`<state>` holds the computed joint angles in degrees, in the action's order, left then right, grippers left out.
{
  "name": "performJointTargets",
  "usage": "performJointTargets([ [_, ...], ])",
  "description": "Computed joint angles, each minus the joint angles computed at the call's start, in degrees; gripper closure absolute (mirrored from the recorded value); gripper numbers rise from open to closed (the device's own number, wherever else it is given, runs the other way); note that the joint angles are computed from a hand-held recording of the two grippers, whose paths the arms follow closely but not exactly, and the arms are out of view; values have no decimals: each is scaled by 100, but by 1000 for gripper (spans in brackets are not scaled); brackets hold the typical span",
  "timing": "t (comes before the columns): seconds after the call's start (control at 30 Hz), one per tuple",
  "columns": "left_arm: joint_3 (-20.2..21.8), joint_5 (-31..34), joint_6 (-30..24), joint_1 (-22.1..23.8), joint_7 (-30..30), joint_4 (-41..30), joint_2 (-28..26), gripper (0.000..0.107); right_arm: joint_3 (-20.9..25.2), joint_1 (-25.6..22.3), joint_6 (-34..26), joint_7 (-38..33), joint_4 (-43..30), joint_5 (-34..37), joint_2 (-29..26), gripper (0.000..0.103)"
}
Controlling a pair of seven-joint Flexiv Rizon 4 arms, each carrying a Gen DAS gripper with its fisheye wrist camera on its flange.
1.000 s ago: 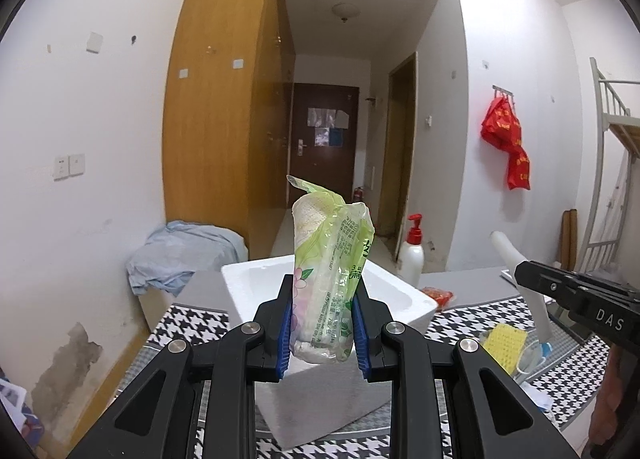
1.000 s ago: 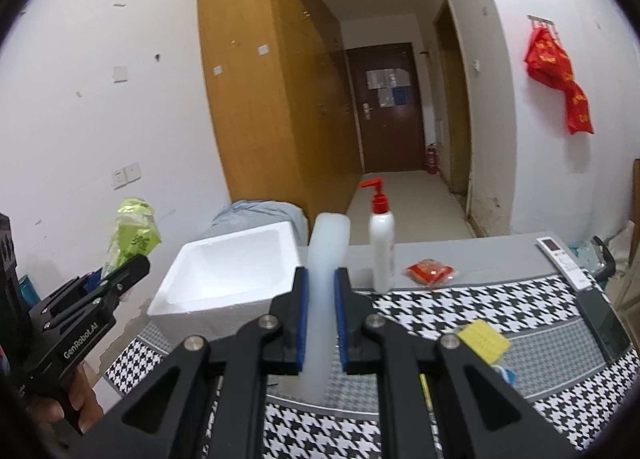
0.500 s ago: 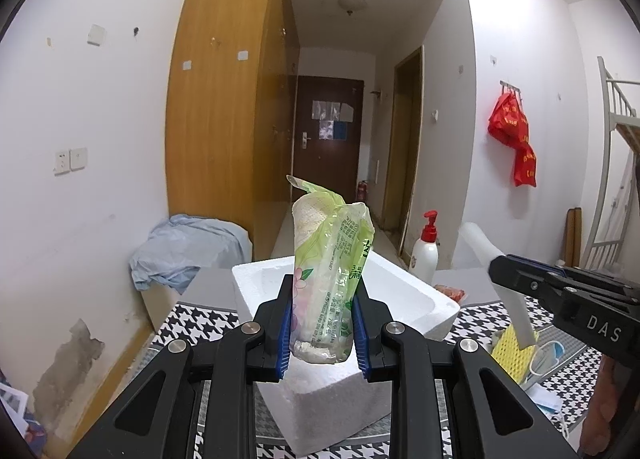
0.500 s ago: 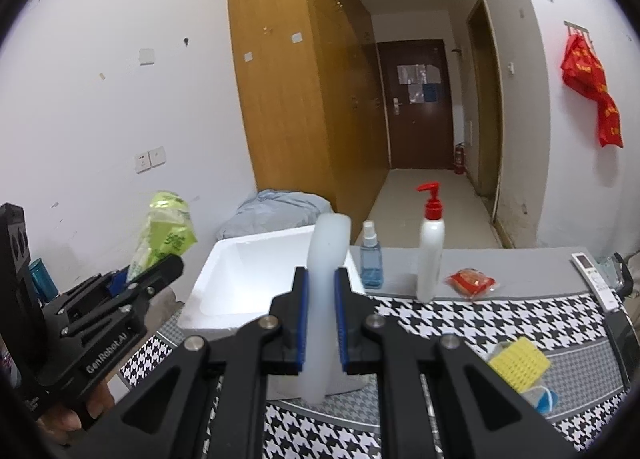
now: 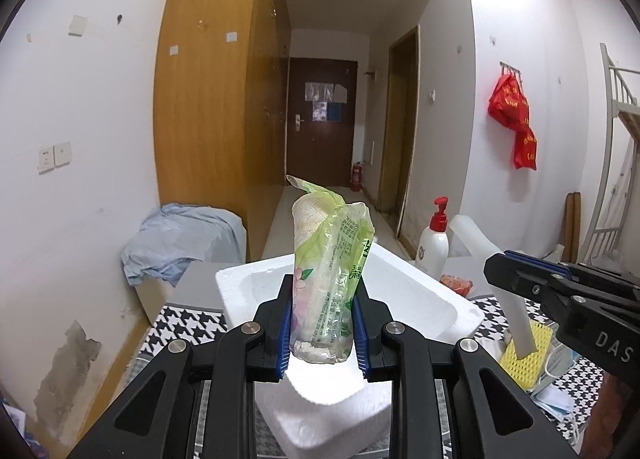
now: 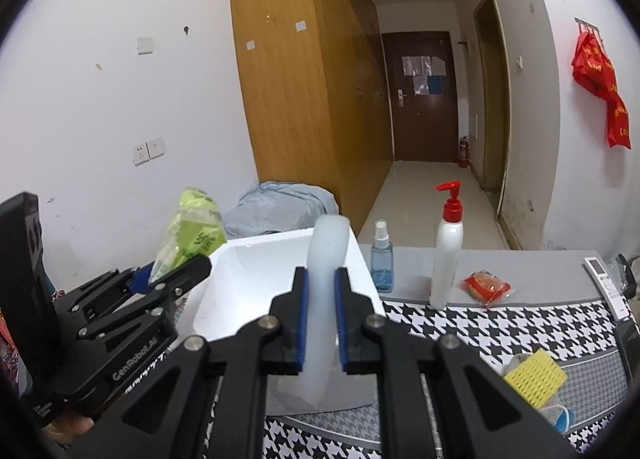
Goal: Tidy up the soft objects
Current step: 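Carry the packet and roller over the white foam box with both tools, then open the left tool to drop the packet into the foam box, then lower the roller into the foam box and open the right tool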
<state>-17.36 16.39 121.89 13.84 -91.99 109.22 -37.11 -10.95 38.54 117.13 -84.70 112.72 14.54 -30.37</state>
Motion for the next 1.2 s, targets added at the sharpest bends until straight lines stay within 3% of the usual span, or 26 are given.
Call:
performJointTargets([
  [0.33, -540, -62, -709, 290, 304, -431, -322, 80, -200, 93, -162, 96, -157, 17, -92, 88],
  [0.57, -585, -373, -816, 228, 632, -490, -389, 77, -414, 226, -245, 178, -142, 31, -115, 88],
  [0.63, -614, -369, -787, 242, 705, -476, -395, 62, -408, 210, -220, 205, -127, 21, -113, 88],
  [0.7, -578, -427, -663, 206, 708, -449, -391, 34, -446, 228, -244, 224, -140, 25, -124, 88],
  [0.87, -324, -438, -239, 71, 561, -329, -332, 5, -530, 266, -265, 265, -140, 44, -126, 88],
  [1.03, -251, -194, 77, 165, 213, -210, -260, 5, -624, 371, -228, 233, -109, 80, -118, 88],
  [1.2, 278, -380, 424, -155, 67, -57, -115, 5, -563, 331, -245, 231, -166, 27, -146, 88],
])
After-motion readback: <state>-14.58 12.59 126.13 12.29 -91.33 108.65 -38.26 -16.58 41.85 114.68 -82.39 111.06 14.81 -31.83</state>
